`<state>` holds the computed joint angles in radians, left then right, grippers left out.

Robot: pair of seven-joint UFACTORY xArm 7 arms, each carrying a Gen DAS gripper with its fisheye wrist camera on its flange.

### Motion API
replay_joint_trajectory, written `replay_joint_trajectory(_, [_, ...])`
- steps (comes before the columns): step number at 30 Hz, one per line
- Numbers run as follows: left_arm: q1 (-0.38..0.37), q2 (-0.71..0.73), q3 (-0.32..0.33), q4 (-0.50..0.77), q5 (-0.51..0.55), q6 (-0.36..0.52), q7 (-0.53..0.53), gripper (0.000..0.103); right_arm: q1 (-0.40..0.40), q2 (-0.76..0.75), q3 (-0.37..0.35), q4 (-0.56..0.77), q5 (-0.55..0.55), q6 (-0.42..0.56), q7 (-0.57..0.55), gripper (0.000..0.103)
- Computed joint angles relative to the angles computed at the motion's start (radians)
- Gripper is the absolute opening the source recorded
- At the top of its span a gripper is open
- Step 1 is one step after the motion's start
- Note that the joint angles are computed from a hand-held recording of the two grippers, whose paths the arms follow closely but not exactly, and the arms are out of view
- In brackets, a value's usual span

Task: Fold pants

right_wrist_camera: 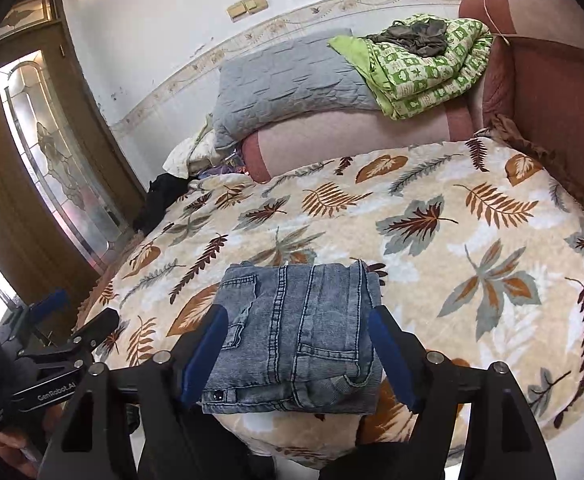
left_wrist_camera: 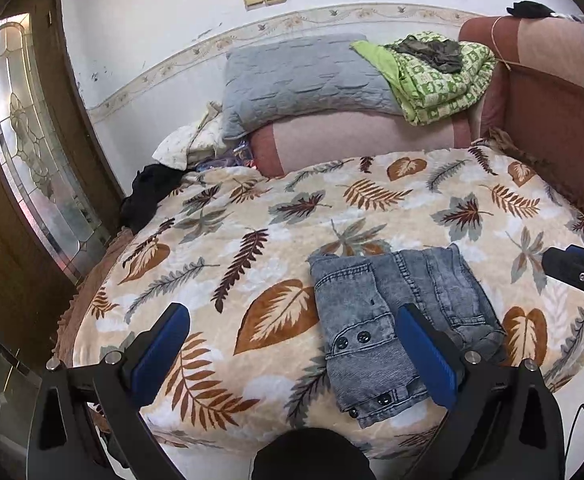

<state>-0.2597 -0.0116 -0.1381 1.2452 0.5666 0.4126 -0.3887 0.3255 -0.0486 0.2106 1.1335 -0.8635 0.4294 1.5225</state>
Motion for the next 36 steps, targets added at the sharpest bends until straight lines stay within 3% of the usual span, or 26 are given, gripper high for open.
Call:
replay_joint_trajectory(17, [-0.01, 0.066, 0.028, 0.037, -0.037, 0.06, 0.018, 0.102, 0.02, 0.053, -0.032, 0.013, 0.104, -0.004, -0.085, 0.076])
replay_joint_trajectory(36, [0.005, 0.054, 0.042, 0.02, -0.015, 0.066, -0.018, 0.102, 0.056, 0.074, -0.036, 0.051, 0.109, 0.038, -0.115, 0.076])
